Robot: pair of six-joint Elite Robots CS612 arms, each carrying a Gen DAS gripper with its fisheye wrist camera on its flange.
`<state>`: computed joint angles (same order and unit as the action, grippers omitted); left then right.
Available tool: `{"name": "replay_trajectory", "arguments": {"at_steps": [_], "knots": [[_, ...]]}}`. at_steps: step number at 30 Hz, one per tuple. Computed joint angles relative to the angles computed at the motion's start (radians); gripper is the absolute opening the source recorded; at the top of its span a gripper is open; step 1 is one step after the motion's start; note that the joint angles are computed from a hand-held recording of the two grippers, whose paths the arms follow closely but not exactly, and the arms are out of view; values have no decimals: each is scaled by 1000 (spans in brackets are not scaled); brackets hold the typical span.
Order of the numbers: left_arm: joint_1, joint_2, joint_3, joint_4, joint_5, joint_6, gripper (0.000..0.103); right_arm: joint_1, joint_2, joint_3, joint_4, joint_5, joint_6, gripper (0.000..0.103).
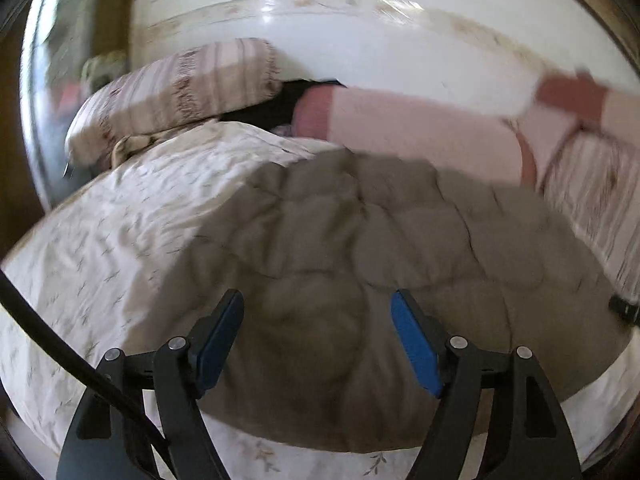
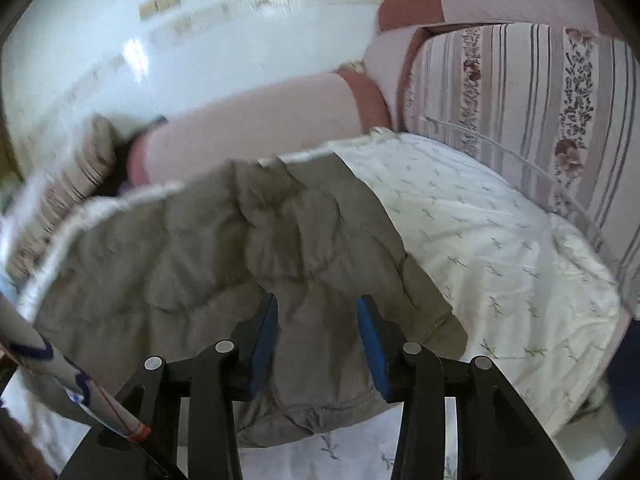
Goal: Fold large clothes
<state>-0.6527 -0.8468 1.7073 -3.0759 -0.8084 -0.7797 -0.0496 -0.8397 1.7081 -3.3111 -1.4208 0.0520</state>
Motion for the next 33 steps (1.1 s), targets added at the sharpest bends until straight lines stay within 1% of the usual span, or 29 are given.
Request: {"name": "replay_trajectory", "arguments": {"at_steps": [2, 3, 4, 6, 8, 9, 11, 13, 14, 16, 20, 21, 25, 27, 30, 31, 33], "knots": [[3, 17, -35, 91, -7, -3, 82, 4, 6, -18, 87, -22, 12, 45], [2, 27, -50, 115, 5, -1, 83, 1, 10, -29, 139, -14, 20, 46], [1, 29, -49, 116, 17, 3, 85, -3, 17, -43, 196, 4, 35, 47], [-4, 38, -63, 132, 48, 9, 85, -8, 23, -55, 224, 20, 51, 47], [-8, 35, -58, 132, 50, -7, 85, -2, 20, -51, 202, -6, 35, 47], [-11, 34, -56, 130, 58, -13, 85, 2, 18, -44, 174, -21, 35, 47], [-16, 32, -56, 137, 76, -13, 85, 0, 14, -20, 78, 10, 61, 47], [-20, 33, -57, 134, 87, -7, 85, 9, 15, -11, -11, 28, 34, 47], [-22, 35, -59, 129, 87, 0, 85, 17, 17, -11, -36, 40, 17, 47], [-19, 40, -66, 133, 87, 8, 85, 30, 22, -17, -41, 73, -15, 47], [-14, 40, -67, 128, 75, 13, 85, 62, 37, -44, 2, 106, -77, 47], [-15, 41, -68, 129, 76, 16, 85, 71, 41, -48, 9, 97, -91, 47], [-13, 44, -71, 130, 78, 26, 85, 98, 60, -78, 60, 23, -146, 48], [-12, 45, -73, 129, 77, 25, 85, 99, 63, -79, 62, 18, -156, 49], [-11, 46, -74, 129, 75, 23, 85, 95, 61, -72, 49, 30, -166, 49], [-11, 46, -75, 130, 75, 22, 85, 93, 57, -65, 38, 39, -168, 49], [-11, 47, -77, 132, 72, 19, 85, 85, 50, -45, -7, 82, -178, 49]]}}
